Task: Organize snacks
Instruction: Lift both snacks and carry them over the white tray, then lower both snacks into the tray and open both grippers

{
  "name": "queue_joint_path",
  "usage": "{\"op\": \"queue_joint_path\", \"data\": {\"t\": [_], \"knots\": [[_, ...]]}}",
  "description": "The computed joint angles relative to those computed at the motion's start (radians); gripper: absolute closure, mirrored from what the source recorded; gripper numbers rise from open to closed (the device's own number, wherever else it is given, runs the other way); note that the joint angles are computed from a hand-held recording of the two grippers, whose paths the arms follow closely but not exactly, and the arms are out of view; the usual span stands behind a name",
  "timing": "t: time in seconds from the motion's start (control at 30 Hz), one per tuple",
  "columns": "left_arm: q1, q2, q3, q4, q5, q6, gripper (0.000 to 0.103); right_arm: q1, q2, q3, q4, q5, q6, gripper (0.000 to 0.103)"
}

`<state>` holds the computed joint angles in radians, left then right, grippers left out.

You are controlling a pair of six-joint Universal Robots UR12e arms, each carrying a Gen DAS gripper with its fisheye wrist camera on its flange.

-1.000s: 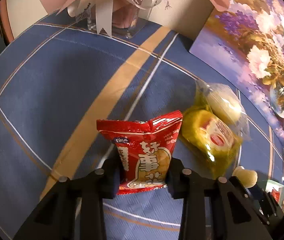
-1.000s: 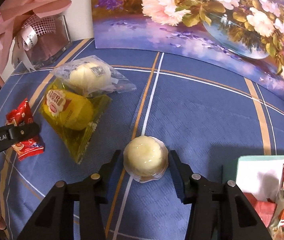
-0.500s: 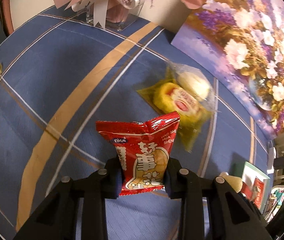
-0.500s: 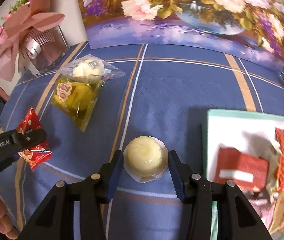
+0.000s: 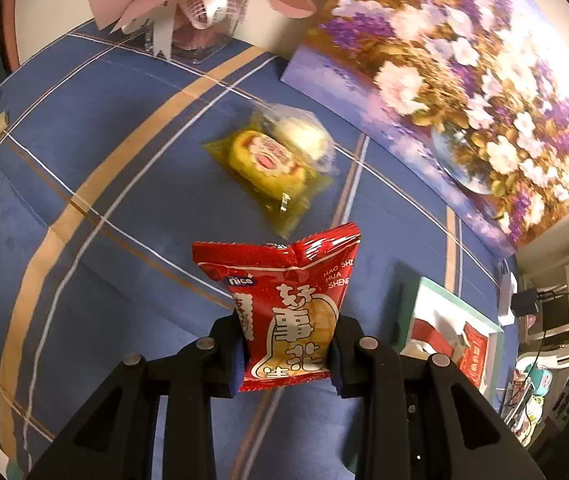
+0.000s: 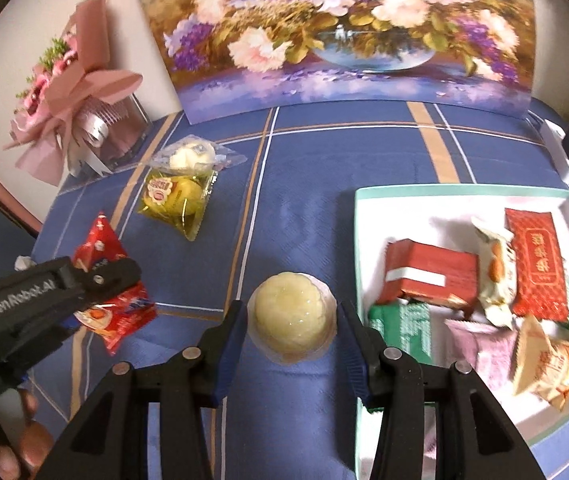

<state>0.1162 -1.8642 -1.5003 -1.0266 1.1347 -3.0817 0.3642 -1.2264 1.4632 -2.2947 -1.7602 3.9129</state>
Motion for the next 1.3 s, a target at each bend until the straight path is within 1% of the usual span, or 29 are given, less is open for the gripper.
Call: {"op": "queue_joint_path", "data": {"t": [0.27, 0.43, 0.53, 0.63, 0.77, 0.9, 1.0, 1.1, 1.3], "knots": [[-0.036, 0.030, -0.030, 0.049, 0.004, 0.021, 0.069, -0.016, -0.050, 0.060, -0.057, -0.003, 0.040, 0.054], [-0.061, 0.039, -0.037, 0.053, 0.006, 0.065, 0.069, -0.036, -0.090, 0.101, -0.069, -0.050, 0.079, 0.054], [-0.082, 0.048, -0.041, 0.050, -0.002, 0.106, 0.069, -0.049, -0.118, 0.129, -0.064, -0.087, 0.109, 0.054], [-0.106, 0.064, -0.055, 0.052, -0.009, 0.174, 0.069, -0.064, -0.148, 0.159, -0.045, -0.124, 0.152, 0.054], [-0.137, 0.081, -0.071, 0.031, -0.016, 0.256, 0.069, -0.087, -0.192, 0.213, -0.043, -0.139, 0.225, 0.054], [-0.165, 0.090, -0.082, 0.006, -0.002, 0.308, 0.069, -0.107, -0.231, 0.260, -0.031, -0.156, 0.290, 0.054], [-0.181, 0.094, -0.092, 0.007, 0.013, 0.340, 0.069, -0.118, -0.252, 0.285, -0.026, -0.158, 0.319, 0.054], [-0.196, 0.087, -0.095, -0.004, 0.026, 0.356, 0.069, -0.128, -0.264, 0.303, -0.023, -0.148, 0.334, 0.054], [-0.214, 0.075, -0.102, -0.002, 0.064, 0.369, 0.069, -0.141, -0.262, 0.318, -0.016, -0.108, 0.337, 0.054]]}}
